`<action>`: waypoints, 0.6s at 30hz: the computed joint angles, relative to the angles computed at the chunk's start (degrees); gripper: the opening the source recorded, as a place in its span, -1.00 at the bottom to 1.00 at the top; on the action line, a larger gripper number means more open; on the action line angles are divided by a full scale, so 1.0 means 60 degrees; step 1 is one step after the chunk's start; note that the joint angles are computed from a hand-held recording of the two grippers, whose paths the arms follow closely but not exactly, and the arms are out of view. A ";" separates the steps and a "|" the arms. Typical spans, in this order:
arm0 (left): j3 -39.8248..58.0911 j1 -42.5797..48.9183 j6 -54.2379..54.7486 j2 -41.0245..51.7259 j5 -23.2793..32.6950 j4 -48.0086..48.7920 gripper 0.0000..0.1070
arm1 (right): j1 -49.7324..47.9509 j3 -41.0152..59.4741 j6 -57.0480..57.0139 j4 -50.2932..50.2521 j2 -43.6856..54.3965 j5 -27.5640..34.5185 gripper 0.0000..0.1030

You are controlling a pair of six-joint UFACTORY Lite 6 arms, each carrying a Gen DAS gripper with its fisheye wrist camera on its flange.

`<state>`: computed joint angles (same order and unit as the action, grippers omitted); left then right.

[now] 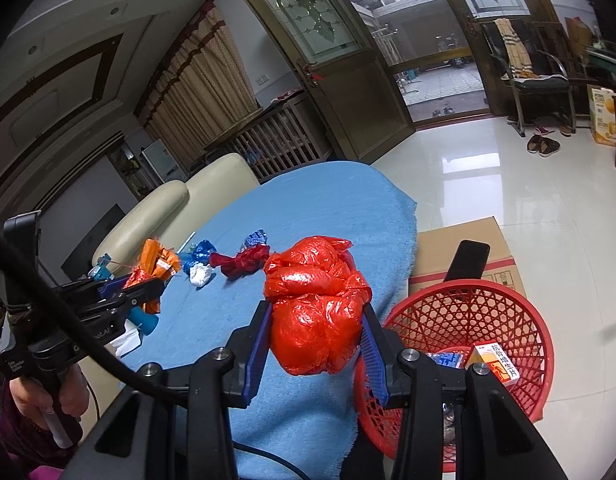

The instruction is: Collect trash

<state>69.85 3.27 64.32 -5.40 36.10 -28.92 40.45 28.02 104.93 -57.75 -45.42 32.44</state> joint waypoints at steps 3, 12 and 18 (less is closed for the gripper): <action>-0.0050 -0.0166 -0.0131 -0.0020 -0.0052 0.0158 -0.51 | -0.0247 -0.0165 -0.0225 0.0251 -0.0243 -0.0132 -0.12; -0.0292 -0.0726 -0.0510 -0.0044 -0.0324 0.0648 -0.51 | -0.0664 -0.0513 -0.0531 0.0614 -0.0701 -0.0305 -0.12; -0.0411 -0.1049 -0.0845 -0.0042 -0.0439 0.0980 -0.50 | -0.0906 -0.0639 -0.0739 0.0879 -0.0842 -0.0412 -0.12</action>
<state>67.38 -3.02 59.25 -5.66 33.47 -23.05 35.01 24.18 100.49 -52.48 -50.47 29.97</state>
